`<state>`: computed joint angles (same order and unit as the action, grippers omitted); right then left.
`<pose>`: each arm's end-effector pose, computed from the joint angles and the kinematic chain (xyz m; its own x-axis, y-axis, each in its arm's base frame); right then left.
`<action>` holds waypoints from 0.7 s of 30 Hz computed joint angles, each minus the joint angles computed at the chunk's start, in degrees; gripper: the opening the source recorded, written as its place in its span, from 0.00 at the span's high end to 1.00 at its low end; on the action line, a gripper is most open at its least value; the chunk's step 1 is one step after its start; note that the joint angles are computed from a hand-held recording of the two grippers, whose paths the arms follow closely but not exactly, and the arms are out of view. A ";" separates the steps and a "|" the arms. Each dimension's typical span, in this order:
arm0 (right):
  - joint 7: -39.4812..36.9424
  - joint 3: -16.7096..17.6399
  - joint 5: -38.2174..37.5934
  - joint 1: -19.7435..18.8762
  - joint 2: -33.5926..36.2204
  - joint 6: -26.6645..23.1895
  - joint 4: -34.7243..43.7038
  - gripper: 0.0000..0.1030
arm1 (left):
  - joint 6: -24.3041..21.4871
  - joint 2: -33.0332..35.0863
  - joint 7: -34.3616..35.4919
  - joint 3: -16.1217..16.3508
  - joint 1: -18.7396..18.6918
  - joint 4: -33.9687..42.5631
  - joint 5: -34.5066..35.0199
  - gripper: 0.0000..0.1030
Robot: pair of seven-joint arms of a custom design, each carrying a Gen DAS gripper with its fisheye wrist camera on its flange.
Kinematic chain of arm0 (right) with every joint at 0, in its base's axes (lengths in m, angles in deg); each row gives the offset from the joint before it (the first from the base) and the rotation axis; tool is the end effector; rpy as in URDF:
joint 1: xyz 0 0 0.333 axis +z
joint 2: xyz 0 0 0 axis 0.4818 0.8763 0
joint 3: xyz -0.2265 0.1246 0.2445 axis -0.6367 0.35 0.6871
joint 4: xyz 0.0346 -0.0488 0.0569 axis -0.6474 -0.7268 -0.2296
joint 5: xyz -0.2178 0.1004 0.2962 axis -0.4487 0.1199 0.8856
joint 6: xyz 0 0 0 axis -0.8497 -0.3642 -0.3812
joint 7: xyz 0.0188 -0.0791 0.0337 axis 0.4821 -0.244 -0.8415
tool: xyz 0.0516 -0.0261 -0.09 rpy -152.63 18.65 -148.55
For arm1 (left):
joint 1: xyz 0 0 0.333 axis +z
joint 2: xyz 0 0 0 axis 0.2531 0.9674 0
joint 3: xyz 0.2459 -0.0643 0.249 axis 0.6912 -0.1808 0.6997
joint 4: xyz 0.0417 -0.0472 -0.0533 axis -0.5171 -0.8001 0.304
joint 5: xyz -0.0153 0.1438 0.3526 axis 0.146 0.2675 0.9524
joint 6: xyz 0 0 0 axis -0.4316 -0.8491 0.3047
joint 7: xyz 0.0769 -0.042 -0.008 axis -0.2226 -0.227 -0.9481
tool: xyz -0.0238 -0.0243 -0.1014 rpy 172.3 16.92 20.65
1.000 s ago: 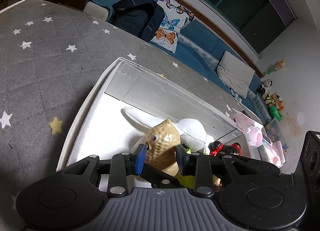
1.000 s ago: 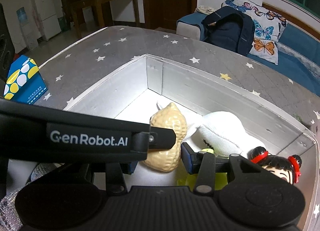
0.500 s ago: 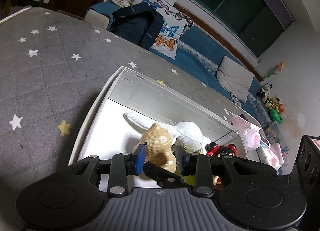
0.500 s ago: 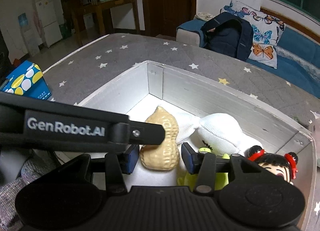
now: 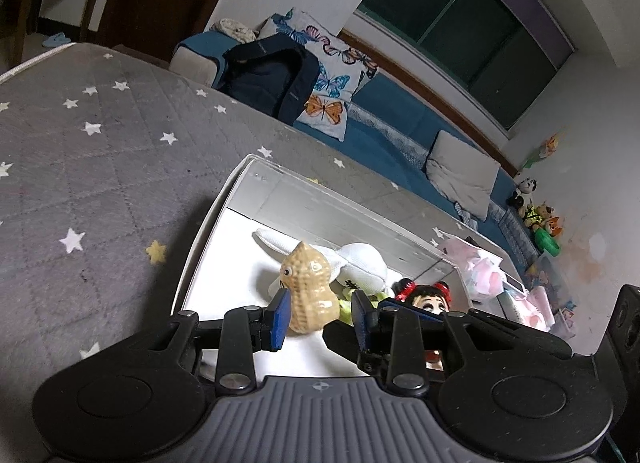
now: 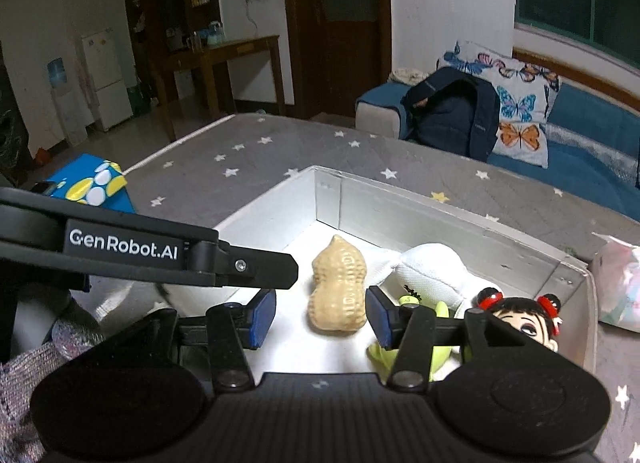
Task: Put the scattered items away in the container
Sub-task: 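Lower the peanut toy into the box and open the right gripper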
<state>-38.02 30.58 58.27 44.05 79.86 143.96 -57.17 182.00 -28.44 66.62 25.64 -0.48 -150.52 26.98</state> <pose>0.7140 0.3015 0.5064 0.7400 -0.6689 -0.0705 -0.4743 -0.4447 -0.7598 0.6370 -0.2135 0.5072 0.1928 -0.8390 0.5088 -0.5845 -0.5147 -0.6273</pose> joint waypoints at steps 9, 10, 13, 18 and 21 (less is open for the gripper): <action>-7.79 3.01 8.28 -2.77 -6.19 4.03 -9.08 0.49 | 0.52 -4.16 -14.00 6.33 -5.95 -3.48 13.91 0.66; -8.65 3.14 9.19 -2.85 -6.71 4.51 -9.86 0.49 | 0.46 -4.52 -15.60 6.37 -6.03 -3.66 15.54 0.66; -11.24 3.38 11.84 -3.17 -8.23 5.44 -11.96 0.48 | 0.05 -5.50 -20.08 6.20 -6.07 -4.17 20.32 0.66; -14.85 3.41 16.26 -3.27 -10.48 6.54 -15.20 0.45 | -0.73 -6.76 -24.94 4.04 -4.60 -5.06 25.37 0.66; -16.52 3.17 18.55 -3.12 -11.67 6.75 -16.95 0.45 | -0.80 -7.34 -27.32 2.48 -3.29 -5.68 27.84 0.66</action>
<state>-54.54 33.75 76.82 40.93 68.19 150.71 -74.12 181.20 -35.78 39.30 28.13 -3.77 -156.20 54.82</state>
